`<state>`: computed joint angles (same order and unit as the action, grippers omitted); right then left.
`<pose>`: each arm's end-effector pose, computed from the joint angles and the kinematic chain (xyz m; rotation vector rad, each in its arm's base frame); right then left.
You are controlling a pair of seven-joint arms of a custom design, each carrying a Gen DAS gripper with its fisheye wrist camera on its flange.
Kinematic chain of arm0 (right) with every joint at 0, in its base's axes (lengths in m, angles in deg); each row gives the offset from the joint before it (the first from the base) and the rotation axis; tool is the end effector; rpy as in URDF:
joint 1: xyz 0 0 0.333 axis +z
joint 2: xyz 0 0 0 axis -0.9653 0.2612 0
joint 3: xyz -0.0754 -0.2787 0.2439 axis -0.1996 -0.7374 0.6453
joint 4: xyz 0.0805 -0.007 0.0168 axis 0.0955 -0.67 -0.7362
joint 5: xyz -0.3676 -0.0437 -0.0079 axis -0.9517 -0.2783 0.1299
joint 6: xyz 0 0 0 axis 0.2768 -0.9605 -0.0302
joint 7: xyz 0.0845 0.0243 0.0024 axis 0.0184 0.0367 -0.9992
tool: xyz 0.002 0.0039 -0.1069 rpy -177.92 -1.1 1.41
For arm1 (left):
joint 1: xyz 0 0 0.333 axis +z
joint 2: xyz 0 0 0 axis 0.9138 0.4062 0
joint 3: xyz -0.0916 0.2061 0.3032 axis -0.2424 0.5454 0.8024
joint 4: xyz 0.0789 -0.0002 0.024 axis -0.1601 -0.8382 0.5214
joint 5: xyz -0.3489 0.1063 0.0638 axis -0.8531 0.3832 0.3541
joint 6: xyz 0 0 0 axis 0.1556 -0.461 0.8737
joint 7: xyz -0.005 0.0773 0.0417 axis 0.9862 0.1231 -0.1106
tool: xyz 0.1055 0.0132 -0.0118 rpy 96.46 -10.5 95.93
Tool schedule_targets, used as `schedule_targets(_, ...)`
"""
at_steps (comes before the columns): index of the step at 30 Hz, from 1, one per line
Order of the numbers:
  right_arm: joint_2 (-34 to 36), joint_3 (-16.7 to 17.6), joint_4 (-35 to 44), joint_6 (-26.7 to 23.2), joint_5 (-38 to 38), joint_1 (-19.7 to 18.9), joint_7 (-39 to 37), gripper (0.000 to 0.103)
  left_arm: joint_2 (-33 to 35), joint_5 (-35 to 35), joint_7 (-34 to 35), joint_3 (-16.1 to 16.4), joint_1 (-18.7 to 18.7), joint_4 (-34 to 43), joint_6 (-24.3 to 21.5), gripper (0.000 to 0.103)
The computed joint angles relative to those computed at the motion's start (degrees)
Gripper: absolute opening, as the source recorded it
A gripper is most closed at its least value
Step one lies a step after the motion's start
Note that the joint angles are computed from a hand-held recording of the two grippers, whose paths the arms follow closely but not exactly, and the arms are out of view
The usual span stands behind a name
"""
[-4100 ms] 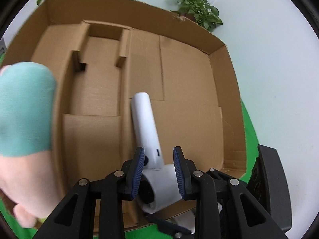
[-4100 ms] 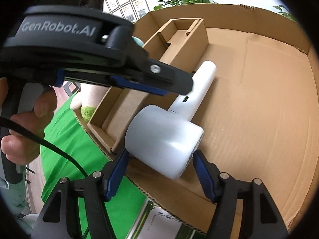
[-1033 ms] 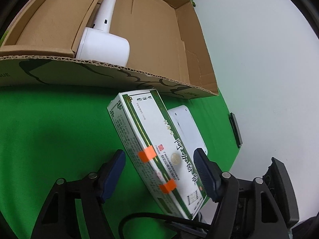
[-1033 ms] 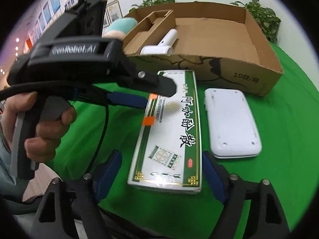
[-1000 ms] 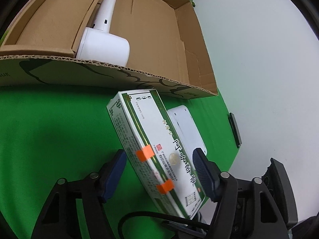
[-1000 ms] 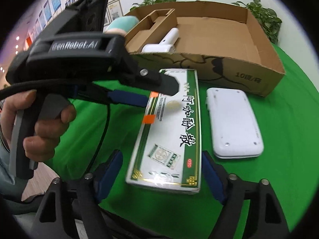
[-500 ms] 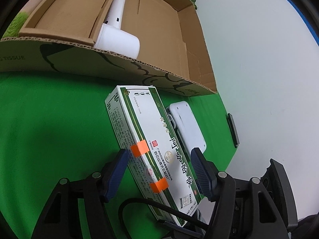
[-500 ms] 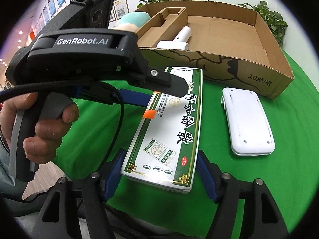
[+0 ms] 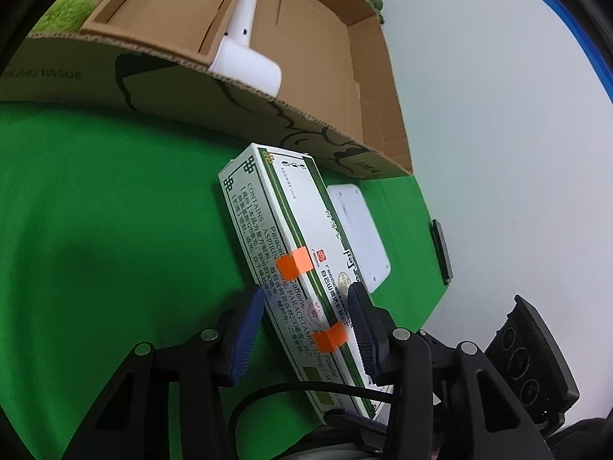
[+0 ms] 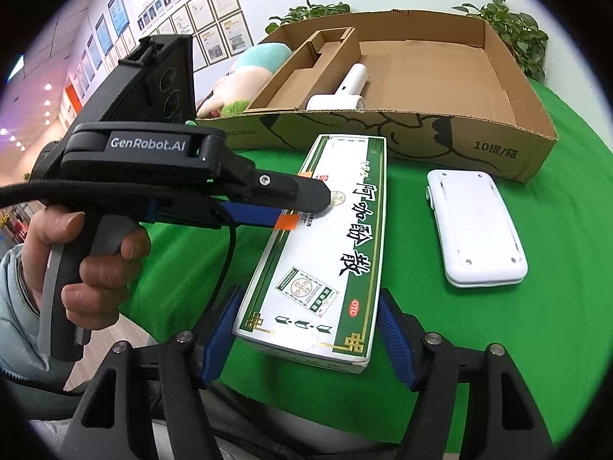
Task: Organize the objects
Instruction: 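Lift the medicine box with the right gripper and carry it over the box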
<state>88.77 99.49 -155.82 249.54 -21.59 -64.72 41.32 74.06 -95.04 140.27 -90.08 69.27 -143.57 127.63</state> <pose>0.6676 0.3413 0.3725 -2.1280 1.0817 -0.1408 0.6861 -0.2094 0.3414 1.9473 -1.7608 1.1820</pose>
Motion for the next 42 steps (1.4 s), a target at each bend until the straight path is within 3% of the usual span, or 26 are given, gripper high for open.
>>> schedule_targets(6,0.3,2.5,-0.1,-1.1,2.0,-2.1,-1.7,0.067,0.3,-2.4,-0.5,-0.6,0.6,-0.6,-0.3,0.051)
schedule_targets(11,0.1,4.2,-0.7,-1.4,4.5,-3.5,-4.2,0.067,0.0,-3.0,0.7,-0.6,0.0,-0.6,0.1,0.051)
schedule_targets(16,-0.6,4.2,-1.7,1.1,5.2,-3.1,-6.4,0.066,-1.7,-4.8,5.1,-1.5,-0.6,-1.3,3.1,0.044)
schedule_targets(23,-1.2,8.0,-2.8,7.5,4.5,-5.1,-8.4,0.066,-4.5,-5.2,8.2,-1.7,-1.3,-1.0,5.6,0.041)
schedule_targets(31,0.7,7.7,3.1,10.8,-1.9,-4.2,-3.6,0.065,-5.5,4.1,5.1,1.3,-4.2,4.7,5.5,0.039)
schedule_targets(35,3.3,5.9,9.3,10.4,-5.7,-2.3,-0.6,0.065,-5.6,9.1,3.8,1.4,-3.4,7.9,4.5,0.038)
schedule_targets(42,8.2,3.0,21.2,6.0,-9.3,0.2,2.7,0.065,-1.5,20.8,-4.7,4.7,-5.7,19.1,0.2,0.038)
